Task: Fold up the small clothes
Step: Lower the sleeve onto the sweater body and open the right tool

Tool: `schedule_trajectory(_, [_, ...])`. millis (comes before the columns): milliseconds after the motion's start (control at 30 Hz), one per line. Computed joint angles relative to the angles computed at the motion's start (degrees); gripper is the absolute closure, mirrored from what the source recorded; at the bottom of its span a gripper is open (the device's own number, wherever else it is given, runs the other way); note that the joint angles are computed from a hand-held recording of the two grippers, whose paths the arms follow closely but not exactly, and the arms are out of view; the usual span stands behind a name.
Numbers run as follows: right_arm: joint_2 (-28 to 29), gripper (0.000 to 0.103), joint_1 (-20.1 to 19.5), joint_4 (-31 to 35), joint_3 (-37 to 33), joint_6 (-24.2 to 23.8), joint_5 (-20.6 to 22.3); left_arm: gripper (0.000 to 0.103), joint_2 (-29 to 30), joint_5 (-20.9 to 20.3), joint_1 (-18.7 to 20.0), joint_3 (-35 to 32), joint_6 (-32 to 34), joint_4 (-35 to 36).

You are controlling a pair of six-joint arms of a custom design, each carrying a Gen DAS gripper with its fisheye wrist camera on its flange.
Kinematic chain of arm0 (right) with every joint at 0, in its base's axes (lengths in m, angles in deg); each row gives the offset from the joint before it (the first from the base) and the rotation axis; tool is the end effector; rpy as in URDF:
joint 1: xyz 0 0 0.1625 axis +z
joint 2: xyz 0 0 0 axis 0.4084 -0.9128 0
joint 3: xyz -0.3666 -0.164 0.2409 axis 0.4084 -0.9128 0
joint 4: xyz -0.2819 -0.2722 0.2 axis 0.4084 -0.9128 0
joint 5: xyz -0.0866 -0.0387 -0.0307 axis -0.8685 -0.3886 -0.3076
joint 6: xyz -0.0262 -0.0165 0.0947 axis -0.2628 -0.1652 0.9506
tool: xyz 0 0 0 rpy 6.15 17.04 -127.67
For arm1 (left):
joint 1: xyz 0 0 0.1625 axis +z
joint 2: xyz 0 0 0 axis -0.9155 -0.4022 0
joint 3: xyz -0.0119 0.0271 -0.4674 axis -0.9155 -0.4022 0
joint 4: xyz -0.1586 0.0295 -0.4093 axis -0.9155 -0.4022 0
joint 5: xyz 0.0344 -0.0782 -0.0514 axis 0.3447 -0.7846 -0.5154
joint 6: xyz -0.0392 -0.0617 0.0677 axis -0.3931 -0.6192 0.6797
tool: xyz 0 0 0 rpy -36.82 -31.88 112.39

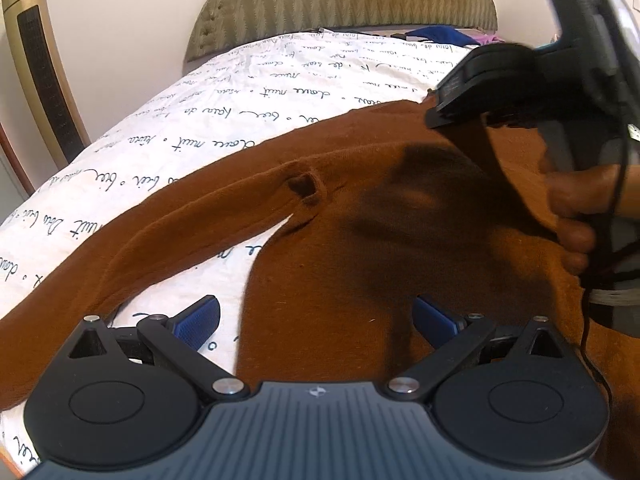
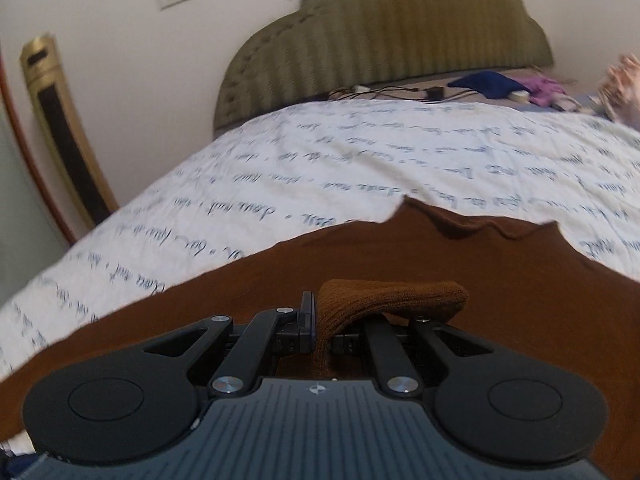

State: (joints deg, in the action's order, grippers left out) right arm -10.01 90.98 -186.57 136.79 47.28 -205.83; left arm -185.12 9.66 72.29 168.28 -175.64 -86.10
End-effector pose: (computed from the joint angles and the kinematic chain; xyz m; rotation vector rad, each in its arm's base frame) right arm 0.2585 -0.3494 0.0559 0.6555 -2.4576 1.0173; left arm -0.1323 -0.2215 0.1412 0.3409 2.1577 -0.8638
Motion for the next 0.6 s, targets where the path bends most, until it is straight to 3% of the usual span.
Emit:
schedule_trajectory(100, [0.2,0.085,0.2,5.2,-1.8,-0.6,-0.9,0.000,-0.6,-0.3,-0.1,0.1,-0.1,0.4])
schedule_trajectory(133, [-0.3,0.079,-0.1,7.5,-1.9,-0.2,-0.2,0.000,-0.9,-0.4,-0.3,0.1,-0.1,0.5])
schedule_trajectory(200, [-1.5,0.054,-1.1,9.5,-1.4,-0.3,2.8,0.000,-1.1,-0.6,-0.5,0.3,0.0,0.7])
schedule_trajectory(300, [-3.0,0.040,-0.8,11.0,-1.0,-1.9,4.1,0.000,-0.7,-0.7,-0.2,0.5,0.5,-0.1])
schedule_trajectory(400, [-3.9,0.027,0.8,13.3,-1.8,-1.9,0.6,0.000,-0.6,-0.8,0.4,0.6,1.3,-1.5])
schedule_trajectory(467, [-5.2,0.025,0.4,14.8,-1.6,0.4,0.5,0.000,-0.9,-0.9,0.1,0.8,1.4,-1.4])
schedule_trajectory(533, [-7.3,0.022,-1.9,16.0,-0.2,4.6,4.6,0.000,-1.2,-0.7,0.0,0.8,1.4,-1.1])
schedule_trajectory(600, [-9.7,0.017,-6.2,16.0,2.0,11.5,11.3,0.000,-1.3,-0.7,0.2,0.8,1.4,-1.1])
